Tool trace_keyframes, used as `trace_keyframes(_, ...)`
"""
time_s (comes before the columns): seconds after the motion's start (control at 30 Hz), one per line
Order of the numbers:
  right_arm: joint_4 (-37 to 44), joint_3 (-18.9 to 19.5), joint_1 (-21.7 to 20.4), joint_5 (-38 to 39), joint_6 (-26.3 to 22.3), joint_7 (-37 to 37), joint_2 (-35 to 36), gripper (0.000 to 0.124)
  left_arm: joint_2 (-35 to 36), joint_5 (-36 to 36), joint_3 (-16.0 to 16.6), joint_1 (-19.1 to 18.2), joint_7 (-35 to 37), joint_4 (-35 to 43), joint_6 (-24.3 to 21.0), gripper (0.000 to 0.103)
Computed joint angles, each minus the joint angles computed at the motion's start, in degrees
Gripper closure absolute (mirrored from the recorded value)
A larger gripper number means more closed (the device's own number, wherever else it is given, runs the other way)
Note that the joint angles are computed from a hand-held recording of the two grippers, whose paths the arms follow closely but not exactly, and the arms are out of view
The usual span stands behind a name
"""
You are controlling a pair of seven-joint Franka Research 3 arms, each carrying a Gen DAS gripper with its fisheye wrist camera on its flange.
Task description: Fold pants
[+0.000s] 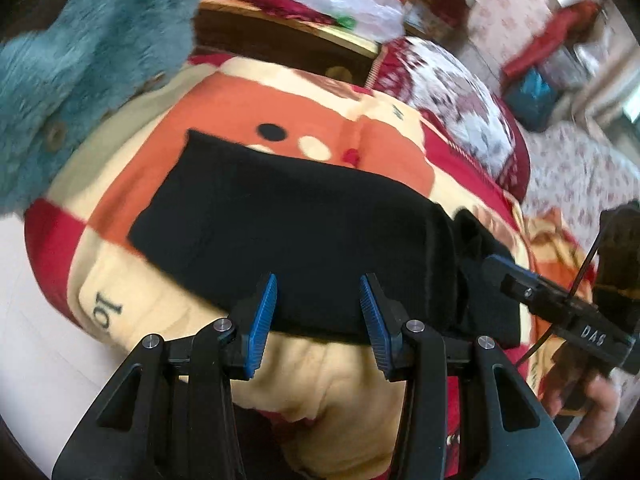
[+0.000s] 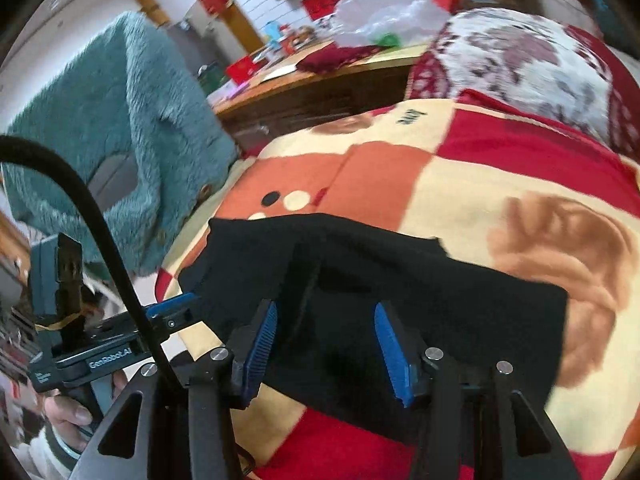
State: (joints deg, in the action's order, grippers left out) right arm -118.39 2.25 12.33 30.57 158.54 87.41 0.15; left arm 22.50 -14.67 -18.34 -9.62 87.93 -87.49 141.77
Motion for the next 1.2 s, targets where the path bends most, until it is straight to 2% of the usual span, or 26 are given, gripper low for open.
trace_keyframes(0.13, 5.62, 0.38, 0.27, -1.97, -2.74, -1.13, 4.14, 0.074, -1.12, -4.74, -0.28, 2.18, -1.62, -2.63, 1.17, 0.06)
trace_keyframes(0.4, 19.17, 1.67, 0.64, -4.92, -8.77, -4.42, 13.78, 0.069, -2.78, -6.48, 1.09, 3.29, -7.31, -6.78, 3.74, 0.055)
trace_keyframes(0.6, 27.94, 2.29, 0.86, -6.19, -13.33, -5.49, 20.0, 0.069, -2.12, -6.77, 1.0, 3.91, -9.37, -6.71, 2.86, 0.055)
trace_keyframes(0.87, 34.23, 2.5, 1.63, -7.71, -16.62, -5.17, 24.34, 0.069, -0.75, -5.9, 0.77, 3.88, -10.36, -5.18, 2.49, 0.055)
trace_keyframes(1.2, 46.02, 2.65, 2.19, -10.24, -22.13, -5.44, 31.87, 0.069, 0.58, -6.19, 0.1, 4.29, -10.04, -4.12, 3.65, 0.054)
